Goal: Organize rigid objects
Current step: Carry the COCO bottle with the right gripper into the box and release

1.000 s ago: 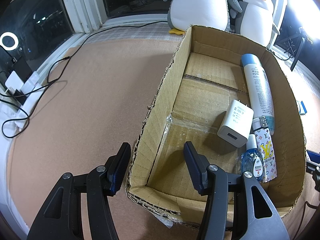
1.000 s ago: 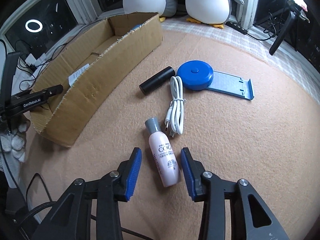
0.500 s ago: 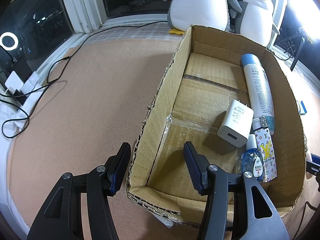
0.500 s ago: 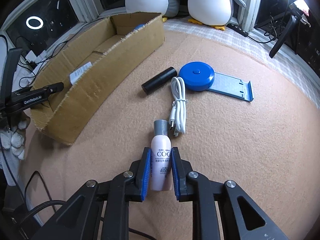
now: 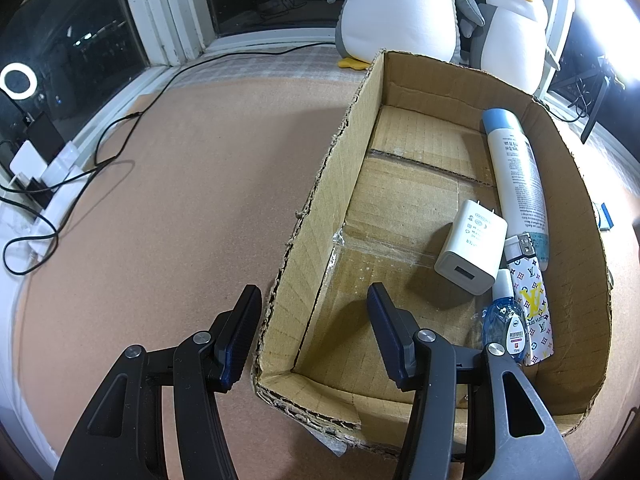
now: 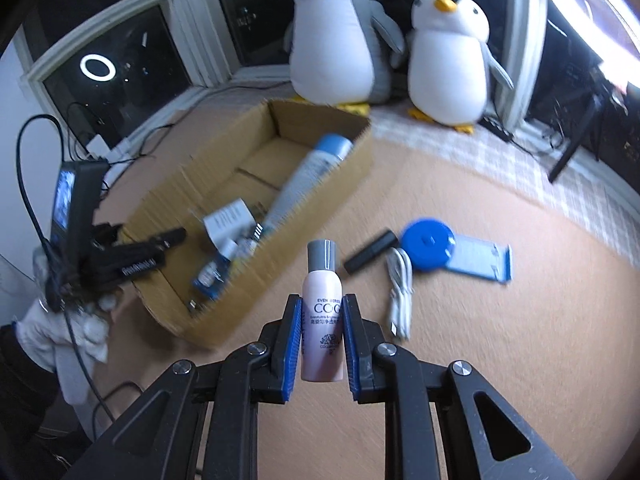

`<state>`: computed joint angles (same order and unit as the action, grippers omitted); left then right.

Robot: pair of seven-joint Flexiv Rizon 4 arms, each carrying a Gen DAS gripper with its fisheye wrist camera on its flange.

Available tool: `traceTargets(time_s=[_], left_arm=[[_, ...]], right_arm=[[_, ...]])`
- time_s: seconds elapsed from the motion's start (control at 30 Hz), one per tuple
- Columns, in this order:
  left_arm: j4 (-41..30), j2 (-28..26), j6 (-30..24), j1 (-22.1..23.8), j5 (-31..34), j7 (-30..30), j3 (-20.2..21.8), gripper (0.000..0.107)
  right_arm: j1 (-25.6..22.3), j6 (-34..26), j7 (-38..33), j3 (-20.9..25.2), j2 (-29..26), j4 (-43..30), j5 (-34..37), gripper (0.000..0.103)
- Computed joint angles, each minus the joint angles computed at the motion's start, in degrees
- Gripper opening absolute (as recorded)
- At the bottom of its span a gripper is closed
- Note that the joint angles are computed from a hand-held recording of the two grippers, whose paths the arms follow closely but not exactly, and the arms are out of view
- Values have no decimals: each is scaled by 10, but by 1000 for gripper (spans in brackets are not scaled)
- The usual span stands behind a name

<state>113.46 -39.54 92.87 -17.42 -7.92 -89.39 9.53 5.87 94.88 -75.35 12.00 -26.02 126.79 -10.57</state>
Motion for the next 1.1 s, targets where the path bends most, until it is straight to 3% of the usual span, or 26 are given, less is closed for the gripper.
traceTargets(time_s=[0.37, 1.1], left_arm=[[1, 0, 2, 4, 0, 1, -3, 54], [1, 0, 2, 4, 0, 1, -4, 54]], right_arm=[[11, 6, 16, 28, -43, -66, 5, 18], [99, -11, 59, -49, -82, -117, -21, 18]])
